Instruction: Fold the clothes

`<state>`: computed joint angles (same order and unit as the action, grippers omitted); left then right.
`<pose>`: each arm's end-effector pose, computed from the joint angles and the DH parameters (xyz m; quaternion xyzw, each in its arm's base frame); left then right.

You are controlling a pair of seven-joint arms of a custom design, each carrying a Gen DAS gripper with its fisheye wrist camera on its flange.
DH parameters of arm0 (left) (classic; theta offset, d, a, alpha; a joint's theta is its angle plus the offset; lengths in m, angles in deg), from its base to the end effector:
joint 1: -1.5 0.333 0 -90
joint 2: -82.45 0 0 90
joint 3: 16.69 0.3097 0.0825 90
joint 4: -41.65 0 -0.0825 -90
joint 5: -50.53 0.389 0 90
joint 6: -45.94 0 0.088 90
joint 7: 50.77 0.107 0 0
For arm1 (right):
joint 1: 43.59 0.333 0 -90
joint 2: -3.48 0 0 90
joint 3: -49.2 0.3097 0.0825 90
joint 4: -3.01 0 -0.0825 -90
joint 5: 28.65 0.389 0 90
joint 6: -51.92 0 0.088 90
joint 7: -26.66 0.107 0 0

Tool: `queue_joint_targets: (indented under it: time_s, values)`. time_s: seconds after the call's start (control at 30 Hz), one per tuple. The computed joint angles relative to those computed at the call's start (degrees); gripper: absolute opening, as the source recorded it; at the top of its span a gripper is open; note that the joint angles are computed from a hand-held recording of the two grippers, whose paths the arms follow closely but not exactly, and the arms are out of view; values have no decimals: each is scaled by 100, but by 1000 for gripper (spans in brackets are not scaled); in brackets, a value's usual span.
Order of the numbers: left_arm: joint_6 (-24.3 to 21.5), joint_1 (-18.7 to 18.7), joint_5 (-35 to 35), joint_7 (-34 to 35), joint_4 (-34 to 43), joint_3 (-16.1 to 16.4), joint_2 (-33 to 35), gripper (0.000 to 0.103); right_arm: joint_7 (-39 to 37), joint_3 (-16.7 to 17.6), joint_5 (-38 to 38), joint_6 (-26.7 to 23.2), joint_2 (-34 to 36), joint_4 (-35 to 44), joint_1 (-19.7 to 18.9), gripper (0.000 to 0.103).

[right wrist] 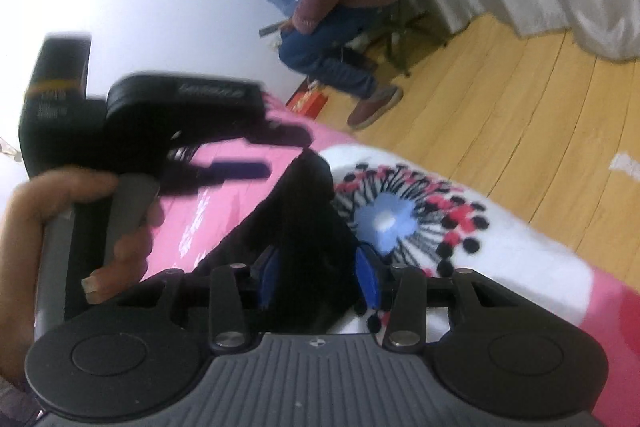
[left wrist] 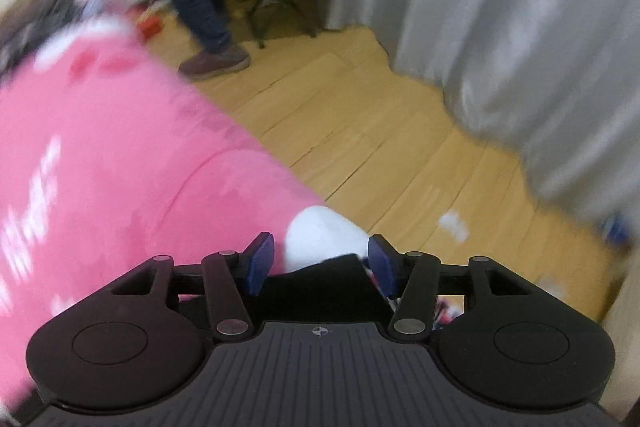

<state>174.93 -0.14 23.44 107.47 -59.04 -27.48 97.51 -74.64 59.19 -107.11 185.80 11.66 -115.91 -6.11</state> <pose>0.6413 -0.1448 0.4381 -0.2084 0.9461 -0.2443 0.0419 0.4143 0.4252 0.3743 -0.1840 0.8607 -0.1679 0.4440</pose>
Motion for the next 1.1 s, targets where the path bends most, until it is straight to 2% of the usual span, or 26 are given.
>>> queue_joint_targets:
  time_s: [0.03,0.07,0.13,0.17,0.2,0.27,0.3,0.43,0.53,0.6,0.67,0.7,0.73,0.77,0.83,0.87,0.9,0.97,1.1]
  values:
    - [179,-4,-27,317,-229,-53,-165,52,-32,1,36,0,0,0,-2,45]
    - [136,-84,219,325,-298,-35,-236,52,-91,1,67,18,-1,1,-8,45]
    - [27,-305,929,18,-352,37,-301,46,-150,-18,60,138,3,-6,-36,44]
    - [241,-437,1320,-365,-485,97,-351,25,-137,-30,25,219,1,-16,-52,44]
    - [449,-563,1741,-790,-617,154,-396,10,-115,-35,-7,296,-24,-33,-62,44]
    - [881,-622,2019,-1052,-813,159,-461,3,-165,-30,-26,383,-62,-50,-80,44]
    - [1019,-590,1908,-1054,-840,128,-484,2,-199,-30,-28,420,-63,-50,-91,44]
    - [1411,-439,1024,-1145,-766,8,-511,1,57,-58,-281,636,-95,-122,-144,44]
    - [2206,-544,594,-1461,-914,38,-522,1,345,-42,-463,690,-121,-156,-157,44]
    - [1967,-409,331,-1462,-756,-101,-364,2,391,-24,-495,682,-140,-171,-164,44]
    - [1686,-540,735,-1893,-598,-18,-184,3,419,-13,-517,676,-159,-189,-173,43]
    - [1494,-564,903,-1986,-510,5,-114,7,499,-16,-570,700,-166,-208,-184,38]
    - [1311,-563,1009,-2012,-401,10,-44,9,557,-20,-635,748,-163,-216,-200,38]
    - [1275,-551,1094,-1904,-393,-2,-46,18,590,-27,-715,826,-150,-211,-219,38]
    - [1286,-532,1286,-1589,-427,-17,-104,23,691,-51,-998,1030,-106,-179,-259,33]
    - [1326,-525,1393,-1387,-463,-20,-158,27,717,-61,-1140,1156,-81,-146,-279,23]
    - [1253,-537,1541,-1242,-459,-12,-188,35,719,-67,-1245,1273,-48,-105,-298,12]
    - [1017,-573,1777,-1075,-454,4,-248,43,612,-73,-1314,1417,13,-23,-318,4]
    - [799,-672,2222,-1011,-438,56,-211,42,121,-59,-1215,1329,24,69,-265,1]
